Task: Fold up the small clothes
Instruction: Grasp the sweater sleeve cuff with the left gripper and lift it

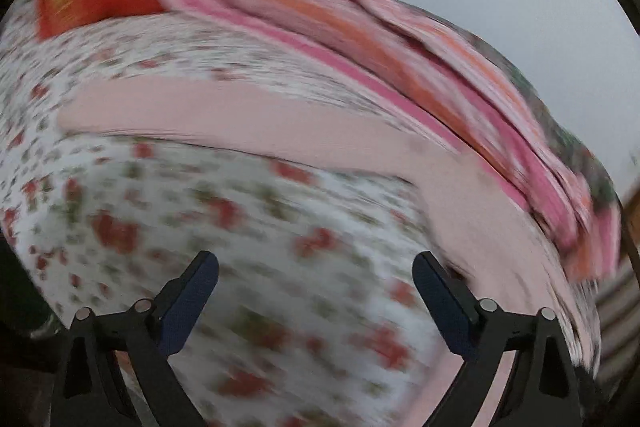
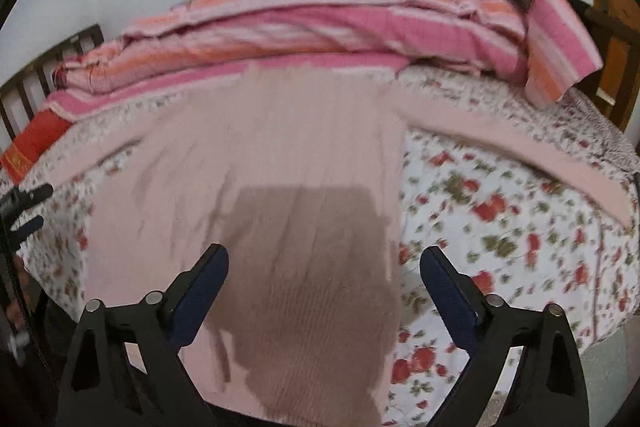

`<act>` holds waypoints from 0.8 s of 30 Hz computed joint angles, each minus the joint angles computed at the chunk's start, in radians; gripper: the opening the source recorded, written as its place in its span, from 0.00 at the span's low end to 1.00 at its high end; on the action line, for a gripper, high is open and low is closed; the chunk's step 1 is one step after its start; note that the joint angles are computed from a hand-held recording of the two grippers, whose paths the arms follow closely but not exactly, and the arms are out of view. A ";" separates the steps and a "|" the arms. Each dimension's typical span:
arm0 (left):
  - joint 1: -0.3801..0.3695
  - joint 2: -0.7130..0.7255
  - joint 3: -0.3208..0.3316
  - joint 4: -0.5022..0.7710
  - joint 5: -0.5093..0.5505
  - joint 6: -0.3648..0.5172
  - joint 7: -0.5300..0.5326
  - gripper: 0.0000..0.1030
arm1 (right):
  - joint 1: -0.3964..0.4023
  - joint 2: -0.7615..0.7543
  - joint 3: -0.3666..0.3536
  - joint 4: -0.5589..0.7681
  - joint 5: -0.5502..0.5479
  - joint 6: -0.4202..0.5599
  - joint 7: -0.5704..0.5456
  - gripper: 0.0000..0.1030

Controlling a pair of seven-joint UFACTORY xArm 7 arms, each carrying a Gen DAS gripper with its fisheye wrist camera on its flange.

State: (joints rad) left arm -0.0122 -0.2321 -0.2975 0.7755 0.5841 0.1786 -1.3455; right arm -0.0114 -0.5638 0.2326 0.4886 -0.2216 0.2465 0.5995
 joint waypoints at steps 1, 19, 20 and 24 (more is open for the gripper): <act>0.025 -0.002 0.008 -0.018 0.011 -0.025 -0.025 0.92 | -0.008 0.017 0.009 0.002 -0.007 -0.014 0.004 0.92; 0.632 0.049 -0.241 0.000 0.430 -0.183 -0.559 0.80 | -0.119 0.346 0.085 0.210 -0.159 -0.166 0.136 0.92; 0.627 0.059 -0.242 0.015 0.450 -0.160 -0.576 0.77 | -0.096 0.360 0.064 0.225 -0.159 -0.161 0.127 0.92; 0.579 0.078 -0.205 0.050 0.470 -0.092 -0.587 0.43 | 0.012 0.388 -0.038 0.256 -0.100 -0.156 0.046 0.92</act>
State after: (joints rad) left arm 0.5668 -0.1539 -0.5030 0.8254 1.0539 0.0862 -1.9328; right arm 0.0004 -0.1759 0.1943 0.7443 -0.3214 0.0907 0.6451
